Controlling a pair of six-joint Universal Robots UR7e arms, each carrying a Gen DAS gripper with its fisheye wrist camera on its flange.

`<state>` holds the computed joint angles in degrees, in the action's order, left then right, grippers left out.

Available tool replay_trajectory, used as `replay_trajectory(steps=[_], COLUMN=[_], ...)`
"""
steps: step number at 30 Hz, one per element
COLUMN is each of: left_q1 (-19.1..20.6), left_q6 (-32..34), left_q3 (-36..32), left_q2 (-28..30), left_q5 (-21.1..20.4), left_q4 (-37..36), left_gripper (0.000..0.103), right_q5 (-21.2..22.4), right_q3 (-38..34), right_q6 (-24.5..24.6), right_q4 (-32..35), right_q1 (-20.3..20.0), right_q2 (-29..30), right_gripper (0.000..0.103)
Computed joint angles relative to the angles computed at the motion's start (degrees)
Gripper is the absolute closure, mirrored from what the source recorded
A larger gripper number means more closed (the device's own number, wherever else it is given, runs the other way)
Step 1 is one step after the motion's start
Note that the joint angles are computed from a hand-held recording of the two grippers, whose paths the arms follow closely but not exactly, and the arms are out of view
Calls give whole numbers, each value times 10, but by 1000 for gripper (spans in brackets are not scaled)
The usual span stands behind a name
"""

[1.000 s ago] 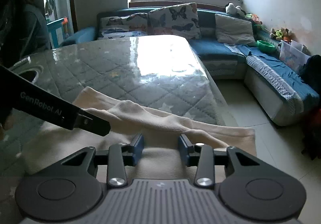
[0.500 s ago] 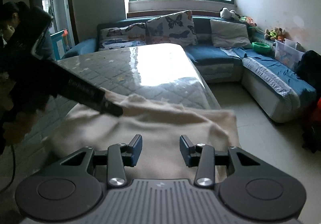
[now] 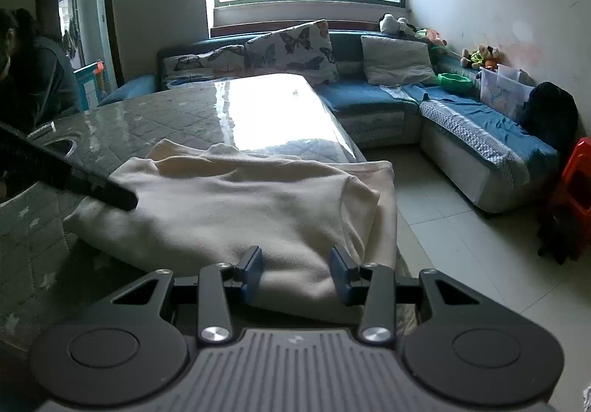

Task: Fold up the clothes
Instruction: 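Press the refolded sweatshirt flat with both open grippers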

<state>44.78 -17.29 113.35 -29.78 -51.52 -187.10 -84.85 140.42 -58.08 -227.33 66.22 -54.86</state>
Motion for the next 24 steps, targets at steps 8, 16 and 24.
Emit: replay_trajectory(steps=[8,16,24], left_q1=[-2,-11,-9], left_q6=[3,0,-25], left_q3=[5,16,21], left_q2=[13,4,3], left_q5=[14,22,40], left_q4=[-19,-17,0], left_gripper=[57,56,55], right_q5=[10,3,-1], right_q3=[-7,0,4], right_q6=[2,-13,-32], right_q4=[0,-19,-28], right_q1=[21,22,22], right_q2=[10,25,41], right_gripper=[62,62,54])
